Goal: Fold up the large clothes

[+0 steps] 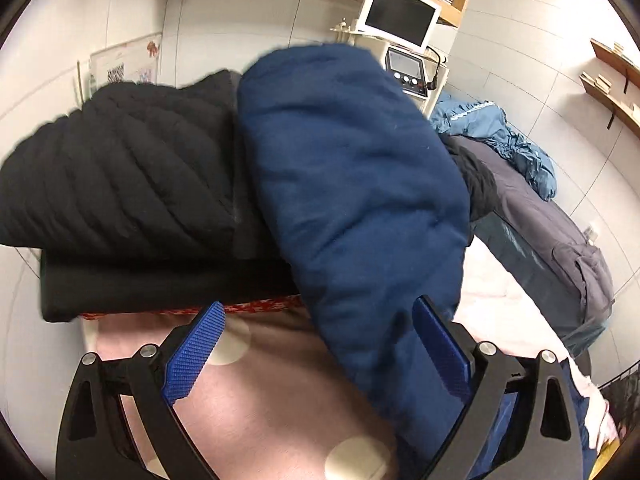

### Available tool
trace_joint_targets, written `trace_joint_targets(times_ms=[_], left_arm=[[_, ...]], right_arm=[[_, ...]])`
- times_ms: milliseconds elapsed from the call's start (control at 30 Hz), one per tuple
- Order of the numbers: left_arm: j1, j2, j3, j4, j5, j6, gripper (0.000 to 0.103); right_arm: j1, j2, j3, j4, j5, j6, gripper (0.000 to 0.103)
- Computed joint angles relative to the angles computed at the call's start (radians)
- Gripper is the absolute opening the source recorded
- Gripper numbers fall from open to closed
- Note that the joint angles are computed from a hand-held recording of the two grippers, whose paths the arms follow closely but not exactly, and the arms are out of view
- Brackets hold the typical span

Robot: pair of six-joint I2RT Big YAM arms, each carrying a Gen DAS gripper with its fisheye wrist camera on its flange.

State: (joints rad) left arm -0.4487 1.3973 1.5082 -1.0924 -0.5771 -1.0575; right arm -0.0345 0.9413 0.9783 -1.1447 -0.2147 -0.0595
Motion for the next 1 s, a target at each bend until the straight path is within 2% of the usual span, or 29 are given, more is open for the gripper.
trace_joint_targets(times_ms=[67,133,167,233,300,367,433,500,533,600,667,733,767,833,867,900,933,967,1000], left_arm=[[0.003,0.003,-0.012,0.043,0.030,0.031,0.075],[0.002,0.017,0.001,0.043,0.057,0.044,0.039],[-0.001,0.025,0.014,0.031,0.051,0.039,0.033],[-0.023,0.036,0.046,0.011,0.001,0.025,0.014],[-0.058,0.053,0.087,0.008,-0.046,0.049,0.010],[-0.129,0.106,0.179,0.009,-0.122,0.178,0.009],[-0.194,0.160,0.259,0.040,-0.153,0.316,0.009],[-0.251,0.221,0.341,0.064,-0.123,0.404,0.009],[-0.281,0.265,0.395,0.070,-0.078,0.433,0.009],[-0.317,0.331,0.466,0.068,-0.006,0.436,0.009],[-0.362,0.434,0.571,0.026,0.047,0.441,0.009],[-0.404,0.519,0.650,-0.011,0.086,0.479,0.009],[-0.426,0.579,0.709,-0.057,0.120,0.502,0.009],[-0.468,0.676,0.797,-0.165,0.116,0.506,0.010],[-0.480,0.728,0.855,-0.229,0.114,0.497,0.013],[-0.485,0.763,0.888,-0.267,0.127,0.486,0.024],[-0.486,0.761,0.871,-0.274,0.145,0.479,0.039],[-0.491,0.753,0.841,-0.261,0.156,0.473,0.045],[-0.493,0.722,0.777,-0.223,0.159,0.472,0.057]], right_arm=[[-0.014,0.001,0.001,-0.006,0.000,-0.002,0.077],[-0.029,0.003,0.003,-0.016,-0.004,-0.007,0.077],[-0.034,0.002,0.003,-0.019,-0.008,-0.009,0.077],[-0.048,-0.006,0.004,-0.019,-0.017,-0.012,0.077],[-0.063,-0.017,0.004,-0.012,-0.020,-0.006,0.077],[-0.081,-0.019,0.005,-0.011,-0.039,0.004,0.077],[-0.095,-0.014,0.007,-0.014,-0.058,0.012,0.077],[-0.100,-0.014,0.006,-0.015,-0.060,0.014,0.077],[-0.105,-0.016,0.006,-0.017,-0.062,0.013,0.077],[-0.115,-0.021,0.005,-0.019,-0.067,0.013,0.077],[-0.133,-0.028,0.005,-0.023,-0.076,0.008,0.077],[-0.155,-0.031,0.005,-0.029,-0.081,0.000,0.077],[-0.160,-0.028,0.005,-0.030,-0.083,-0.002,0.077],[-0.177,-0.024,0.006,-0.038,-0.088,-0.008,0.077],[-0.190,-0.018,0.008,-0.046,-0.098,-0.012,0.077],[-0.201,-0.015,0.010,-0.051,-0.109,-0.013,0.077],[-0.213,-0.015,0.010,-0.054,-0.122,-0.014,0.077],[-0.218,-0.016,0.010,-0.054,-0.125,-0.015,0.077],[-0.222,-0.017,0.008,-0.056,-0.126,-0.017,0.077]])
